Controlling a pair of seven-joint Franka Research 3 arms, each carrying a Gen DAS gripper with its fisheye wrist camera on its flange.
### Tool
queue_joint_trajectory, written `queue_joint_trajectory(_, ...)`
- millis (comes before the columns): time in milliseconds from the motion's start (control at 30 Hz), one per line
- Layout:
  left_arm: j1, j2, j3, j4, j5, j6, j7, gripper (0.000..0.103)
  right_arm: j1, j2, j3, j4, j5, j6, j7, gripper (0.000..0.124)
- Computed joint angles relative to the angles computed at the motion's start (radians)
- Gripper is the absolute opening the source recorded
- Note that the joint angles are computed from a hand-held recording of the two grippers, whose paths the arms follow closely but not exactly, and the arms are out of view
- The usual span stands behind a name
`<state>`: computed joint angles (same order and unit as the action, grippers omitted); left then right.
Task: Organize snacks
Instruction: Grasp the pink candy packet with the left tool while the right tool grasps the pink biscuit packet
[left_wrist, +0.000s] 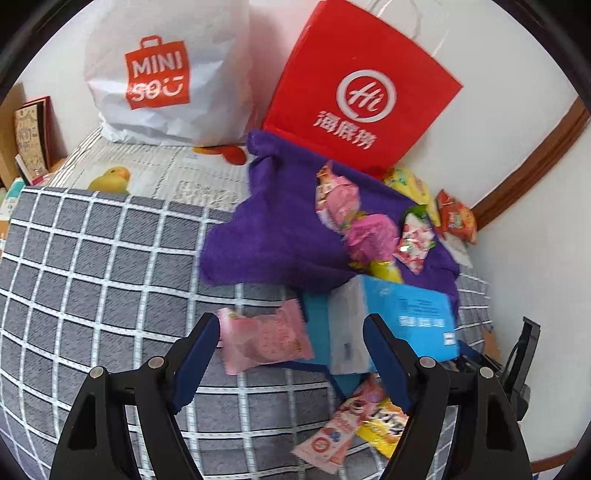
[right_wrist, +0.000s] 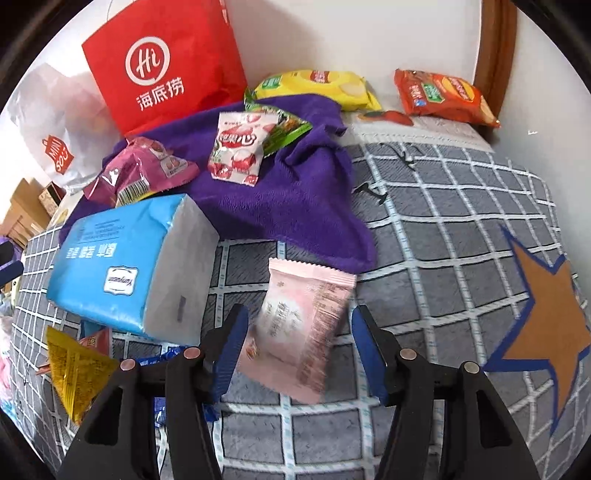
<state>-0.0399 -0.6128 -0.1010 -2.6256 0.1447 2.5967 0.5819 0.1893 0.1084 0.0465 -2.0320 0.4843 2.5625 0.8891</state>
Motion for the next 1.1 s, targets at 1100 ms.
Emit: queue_joint_trajectory(1100, 0.095, 0.205, -0.120, 0.027, 0.344, 0.044, -0.217, 0.078, 0.006, -0.011, 0.021, -0.083, 0.194, 0.192, -0.209, 0.046)
